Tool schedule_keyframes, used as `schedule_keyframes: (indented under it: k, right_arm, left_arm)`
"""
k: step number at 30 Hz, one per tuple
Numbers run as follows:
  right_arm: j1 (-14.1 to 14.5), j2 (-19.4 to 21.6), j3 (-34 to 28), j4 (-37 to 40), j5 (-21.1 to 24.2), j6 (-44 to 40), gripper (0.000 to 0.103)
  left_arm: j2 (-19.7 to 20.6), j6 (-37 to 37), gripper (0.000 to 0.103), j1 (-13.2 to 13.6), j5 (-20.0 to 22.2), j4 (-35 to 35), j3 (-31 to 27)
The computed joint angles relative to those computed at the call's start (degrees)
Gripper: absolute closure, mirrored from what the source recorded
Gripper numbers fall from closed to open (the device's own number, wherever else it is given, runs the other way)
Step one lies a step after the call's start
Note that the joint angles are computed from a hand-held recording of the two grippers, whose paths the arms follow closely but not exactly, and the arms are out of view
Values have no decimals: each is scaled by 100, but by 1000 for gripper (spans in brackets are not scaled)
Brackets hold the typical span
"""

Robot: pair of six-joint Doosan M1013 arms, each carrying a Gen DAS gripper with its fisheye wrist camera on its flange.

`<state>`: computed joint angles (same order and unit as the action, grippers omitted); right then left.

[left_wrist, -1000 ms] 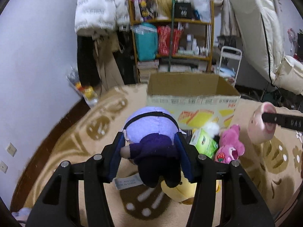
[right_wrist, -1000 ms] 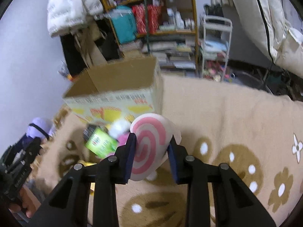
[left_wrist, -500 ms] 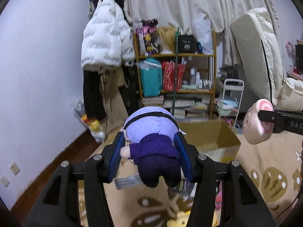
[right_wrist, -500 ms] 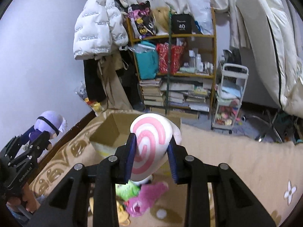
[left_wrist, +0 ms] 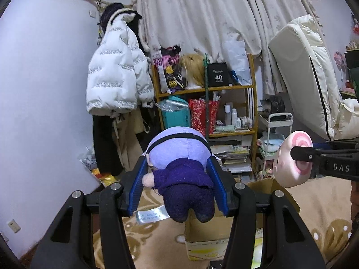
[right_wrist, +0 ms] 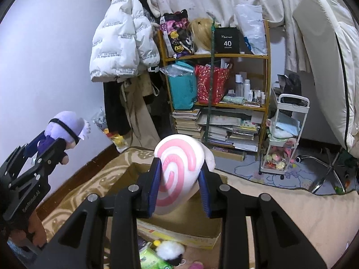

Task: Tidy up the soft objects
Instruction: 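Carry both plushes over the cardboard box and open both grippers inside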

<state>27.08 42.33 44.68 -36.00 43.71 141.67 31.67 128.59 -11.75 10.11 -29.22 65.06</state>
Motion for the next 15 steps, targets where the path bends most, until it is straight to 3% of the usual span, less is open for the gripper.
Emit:
schedule_keyframes:
  k: [3, 6, 8, 15]
  right_arm:
    - [-53, 32, 78, 99, -93, 38, 69]
    - [-93, 71, 156, 155, -115, 126, 69]
    - [-129, 99, 182, 327, -124, 75, 69]
    - [-220, 151, 330, 724, -109, -43, 69]
  left_arm:
    - [131, 46, 50, -4, 195, -49, -97]
    - [304, -170, 50, 17, 780, -118, -331]
    - [365, -195, 50, 24, 956, -177, -380]
    - [533, -394, 51, -57, 1133, 250, -484]
